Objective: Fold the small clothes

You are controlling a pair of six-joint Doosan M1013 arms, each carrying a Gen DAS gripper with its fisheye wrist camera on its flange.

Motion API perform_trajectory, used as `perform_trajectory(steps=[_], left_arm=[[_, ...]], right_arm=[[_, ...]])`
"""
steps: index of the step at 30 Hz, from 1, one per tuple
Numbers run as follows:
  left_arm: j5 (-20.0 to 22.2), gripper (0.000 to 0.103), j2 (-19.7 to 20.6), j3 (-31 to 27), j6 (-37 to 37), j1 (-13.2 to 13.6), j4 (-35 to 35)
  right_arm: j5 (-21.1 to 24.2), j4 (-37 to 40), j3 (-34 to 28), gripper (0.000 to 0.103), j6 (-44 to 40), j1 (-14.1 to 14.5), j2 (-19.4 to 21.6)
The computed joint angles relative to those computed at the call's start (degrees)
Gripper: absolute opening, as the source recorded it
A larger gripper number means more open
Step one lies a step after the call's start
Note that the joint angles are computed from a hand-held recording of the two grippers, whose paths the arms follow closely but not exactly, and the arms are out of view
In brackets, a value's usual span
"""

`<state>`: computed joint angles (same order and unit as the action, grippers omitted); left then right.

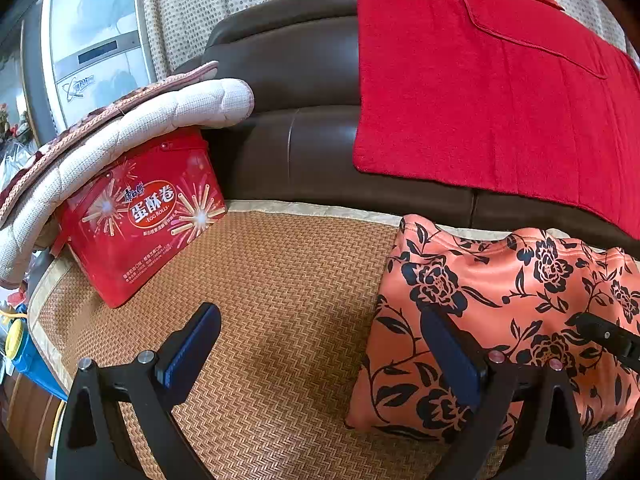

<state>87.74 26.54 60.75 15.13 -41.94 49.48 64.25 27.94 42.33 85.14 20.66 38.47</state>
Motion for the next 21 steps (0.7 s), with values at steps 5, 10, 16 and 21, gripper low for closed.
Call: perform_trajectory(steps=[5, 10, 16, 21], left_arm=[[-0.3, 0.1, 0.1, -0.1, 0.1, 0.2, -0.7], [-0.1, 0.1, 0.2, 0.0, 0.4, 0.4, -1.2], [-2.3, 0.1, 0.6, 0.9, 1.3, 4.0, -13.9], [-1.8, 0.1, 1.8, 0.5, 2.3, 6.0, -19.7]], right_arm=[[-0.3, -0.4, 0.2, 0.038, 0.3, -0.1, -0.1], [-0.9, -1.7, 0.3, 0.038, 1.8, -0.3, -0.4], [-0.5, -4.0, 0.5, 0.073, 6.3, -1.0, -0.5], [3.4, -1.7, -0.9, 0.072, 9.8, -2.5, 1.0]])
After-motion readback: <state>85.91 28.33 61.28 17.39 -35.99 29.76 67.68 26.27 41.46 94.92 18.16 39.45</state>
